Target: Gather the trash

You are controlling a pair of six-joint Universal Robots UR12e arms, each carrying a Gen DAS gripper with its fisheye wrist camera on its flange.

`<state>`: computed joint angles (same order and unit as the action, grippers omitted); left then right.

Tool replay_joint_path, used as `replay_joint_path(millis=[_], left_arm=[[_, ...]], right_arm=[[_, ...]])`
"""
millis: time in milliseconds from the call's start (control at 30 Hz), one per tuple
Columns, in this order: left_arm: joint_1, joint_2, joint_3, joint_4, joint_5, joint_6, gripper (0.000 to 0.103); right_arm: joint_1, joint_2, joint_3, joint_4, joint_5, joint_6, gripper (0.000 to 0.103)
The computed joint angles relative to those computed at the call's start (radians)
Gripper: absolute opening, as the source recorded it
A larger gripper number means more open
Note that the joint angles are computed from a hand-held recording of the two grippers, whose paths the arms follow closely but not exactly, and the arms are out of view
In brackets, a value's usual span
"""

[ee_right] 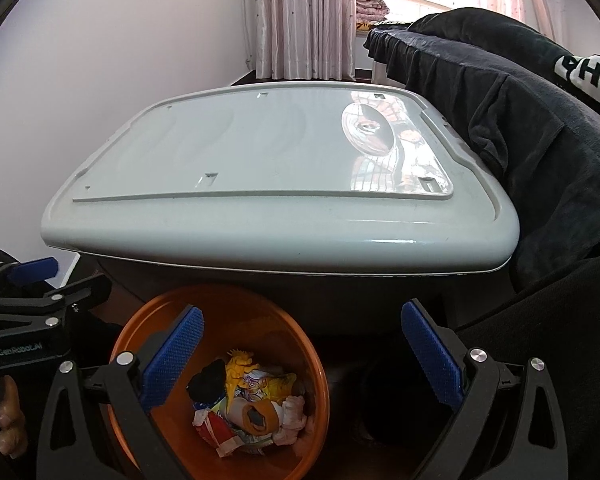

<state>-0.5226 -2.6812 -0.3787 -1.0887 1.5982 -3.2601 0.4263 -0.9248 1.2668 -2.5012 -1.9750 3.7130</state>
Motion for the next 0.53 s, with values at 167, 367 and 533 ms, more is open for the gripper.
replay_joint_path(millis=[167, 367, 533], left_arm=[[0.004, 0.013, -0.027, 0.030, -0.018, -0.009, 0.092], [0.006, -0.012, 0.030, -0.049, -0.020, -0.022, 0.092], [0.006, -0.021, 0.048, -0.073, -0.017, -0.026, 0.092]], right_arm=[[-0.001, 0.001, -0.001, 0.001, 0.002, 0.003, 0.098], [-0.003, -0.001, 0.005, -0.002, 0.005, 0.004, 0.098], [-0.003, -0.002, 0.006, -0.002, 0.005, 0.004, 0.098]])
